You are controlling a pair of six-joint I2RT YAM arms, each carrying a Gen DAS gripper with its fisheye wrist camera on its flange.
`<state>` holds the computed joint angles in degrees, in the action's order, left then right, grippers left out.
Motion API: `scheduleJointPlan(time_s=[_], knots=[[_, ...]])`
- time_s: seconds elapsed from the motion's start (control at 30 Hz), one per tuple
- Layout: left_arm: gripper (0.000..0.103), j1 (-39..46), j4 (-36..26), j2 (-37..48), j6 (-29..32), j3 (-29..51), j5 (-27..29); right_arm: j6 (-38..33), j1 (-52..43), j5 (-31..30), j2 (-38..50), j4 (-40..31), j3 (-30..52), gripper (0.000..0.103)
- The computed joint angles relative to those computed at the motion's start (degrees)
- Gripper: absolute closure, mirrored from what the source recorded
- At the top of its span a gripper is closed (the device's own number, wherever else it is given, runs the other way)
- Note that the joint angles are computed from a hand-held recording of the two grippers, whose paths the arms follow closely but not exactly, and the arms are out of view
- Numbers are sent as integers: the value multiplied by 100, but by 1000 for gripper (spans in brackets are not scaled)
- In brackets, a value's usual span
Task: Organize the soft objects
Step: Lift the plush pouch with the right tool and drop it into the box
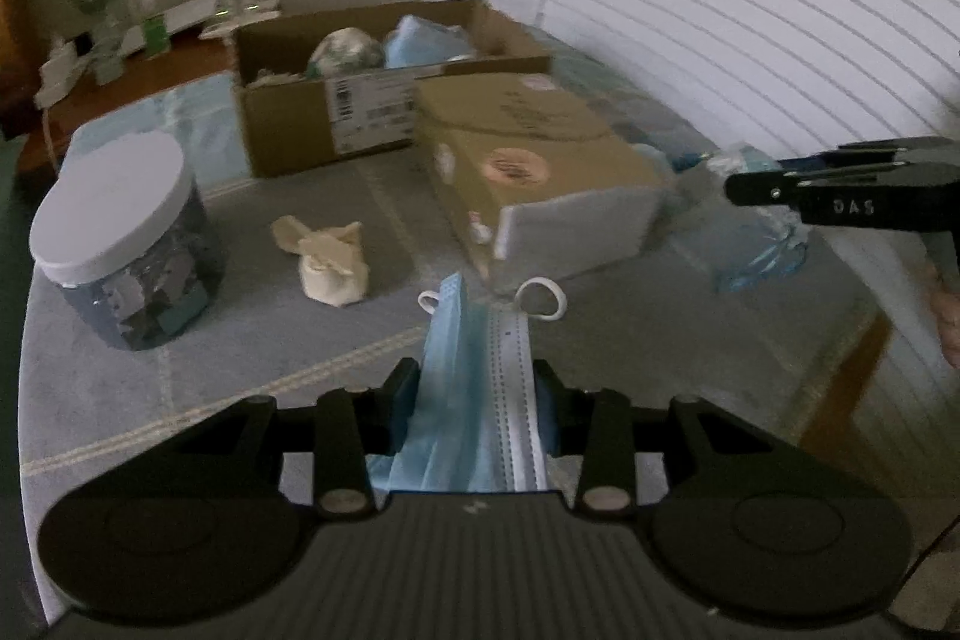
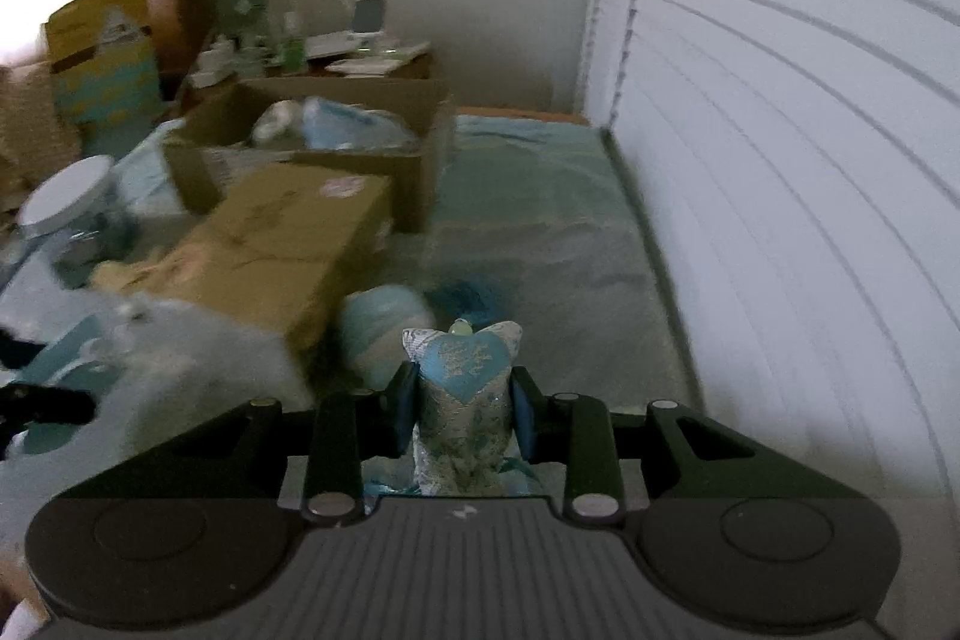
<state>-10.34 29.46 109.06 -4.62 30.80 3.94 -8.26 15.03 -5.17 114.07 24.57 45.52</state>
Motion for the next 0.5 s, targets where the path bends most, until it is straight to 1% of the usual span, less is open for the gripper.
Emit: scheduleJointPlan(time_s=[0.1, 0.17, 0.33, 0.5], knots=[[65, -8, -215, -283, 147, -76, 273, 18, 38, -276, -407, -177, -323, 67], [65, -44, -313, -434, 246, -112, 359, -11, 97, -440, -649, -314, -484, 67], [65, -136, -448, -798, 428, -210, 457, -118, 393, -480, -1121, -418, -718, 67], [65, -142, -362, -1078, 467, -405, 435, -147, 643, -510, -1342, -525, -638, 67]])
